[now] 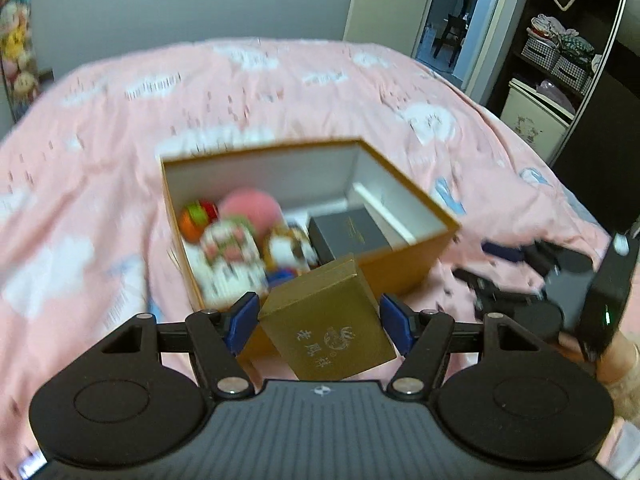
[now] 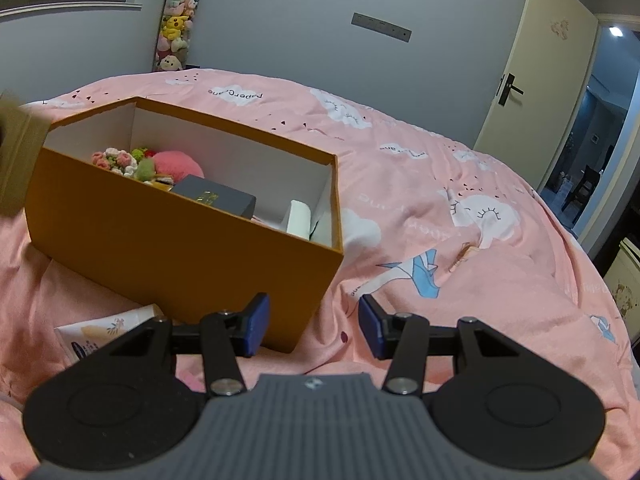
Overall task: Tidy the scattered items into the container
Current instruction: 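Carry the gold cube box into the orange box and open the left gripper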
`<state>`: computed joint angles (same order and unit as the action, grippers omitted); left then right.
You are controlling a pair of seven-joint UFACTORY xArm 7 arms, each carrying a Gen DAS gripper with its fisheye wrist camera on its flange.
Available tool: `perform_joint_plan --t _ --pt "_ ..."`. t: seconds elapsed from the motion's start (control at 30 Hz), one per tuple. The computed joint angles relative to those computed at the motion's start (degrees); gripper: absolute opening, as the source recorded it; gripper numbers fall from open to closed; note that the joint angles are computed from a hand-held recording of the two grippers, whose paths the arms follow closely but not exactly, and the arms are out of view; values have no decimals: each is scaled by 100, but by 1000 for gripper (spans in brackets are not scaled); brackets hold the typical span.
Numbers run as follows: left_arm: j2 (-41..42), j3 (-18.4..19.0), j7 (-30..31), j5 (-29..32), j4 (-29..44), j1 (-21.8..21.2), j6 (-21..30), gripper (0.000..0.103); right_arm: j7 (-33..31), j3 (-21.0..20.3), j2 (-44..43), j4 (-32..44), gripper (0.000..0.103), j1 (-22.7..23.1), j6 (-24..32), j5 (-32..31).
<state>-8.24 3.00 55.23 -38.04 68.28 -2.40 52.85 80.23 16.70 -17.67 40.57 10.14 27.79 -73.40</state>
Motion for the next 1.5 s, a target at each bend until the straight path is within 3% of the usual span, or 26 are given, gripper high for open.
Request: perform_joint_plan --t 0.17,0.3,0.5,0.7,1.1,1.5 --pt "602 -236 -180 338 718 -86 -485 77 52 -12 24 -26 52 5 -4 1" --pt "1326 -454 -609 946 1387 -116 -849 77 91 -30 21 -53 52 2 -42 -23" --pt "2217 -775 -1066 1498 2147 -164 -1080 77 78 -43 62 -52 52 14 -79 16" --pt "2960 -1001 -1646 1832 2824 -336 -986 77 -25 -92 100 -16 52 6 -149 83" --pt "4108 -1003 -2688 2781 4044 -783 -537 77 -403 -200 358 107 52 -67 -321 517" --pt "4451 -881 -3073 3432 4369 -1051 -413 78 -460 -192 375 95 53 -103 -325 645"
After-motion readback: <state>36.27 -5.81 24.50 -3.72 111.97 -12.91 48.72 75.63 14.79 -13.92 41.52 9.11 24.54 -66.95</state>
